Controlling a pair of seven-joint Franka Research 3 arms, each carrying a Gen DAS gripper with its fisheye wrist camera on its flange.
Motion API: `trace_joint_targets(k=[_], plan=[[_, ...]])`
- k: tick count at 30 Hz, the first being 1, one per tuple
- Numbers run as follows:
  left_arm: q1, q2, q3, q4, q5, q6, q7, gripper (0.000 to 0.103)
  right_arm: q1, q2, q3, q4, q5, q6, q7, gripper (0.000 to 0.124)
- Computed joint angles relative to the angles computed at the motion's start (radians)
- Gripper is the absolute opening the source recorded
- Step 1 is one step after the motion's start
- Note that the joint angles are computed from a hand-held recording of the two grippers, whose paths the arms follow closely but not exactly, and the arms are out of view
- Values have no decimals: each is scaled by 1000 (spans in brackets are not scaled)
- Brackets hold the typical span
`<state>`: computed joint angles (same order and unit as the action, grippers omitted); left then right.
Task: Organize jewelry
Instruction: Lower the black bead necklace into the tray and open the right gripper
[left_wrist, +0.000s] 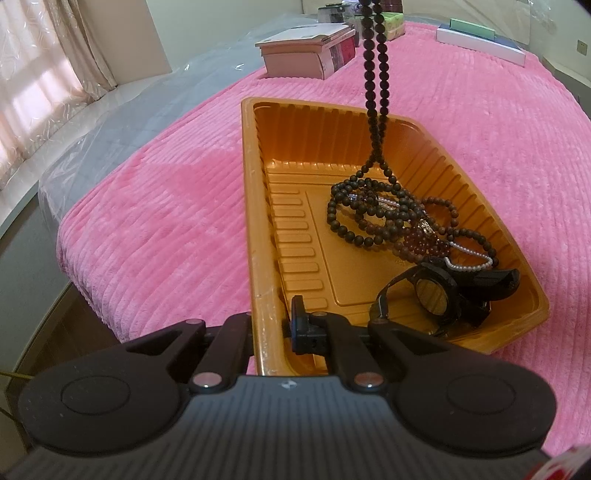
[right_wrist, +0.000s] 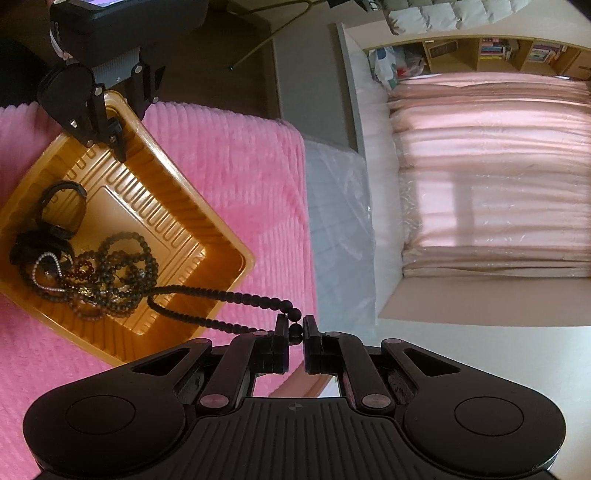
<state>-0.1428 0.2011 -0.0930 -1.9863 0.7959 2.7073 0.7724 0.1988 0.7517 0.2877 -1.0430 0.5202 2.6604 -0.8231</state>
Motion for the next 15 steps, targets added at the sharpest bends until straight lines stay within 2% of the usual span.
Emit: trace_joint_targets(k=[15], plan=[[-1, 1, 1, 2, -3, 0, 1, 3, 3, -9, -22, -24, -39, -47, -7, 7]])
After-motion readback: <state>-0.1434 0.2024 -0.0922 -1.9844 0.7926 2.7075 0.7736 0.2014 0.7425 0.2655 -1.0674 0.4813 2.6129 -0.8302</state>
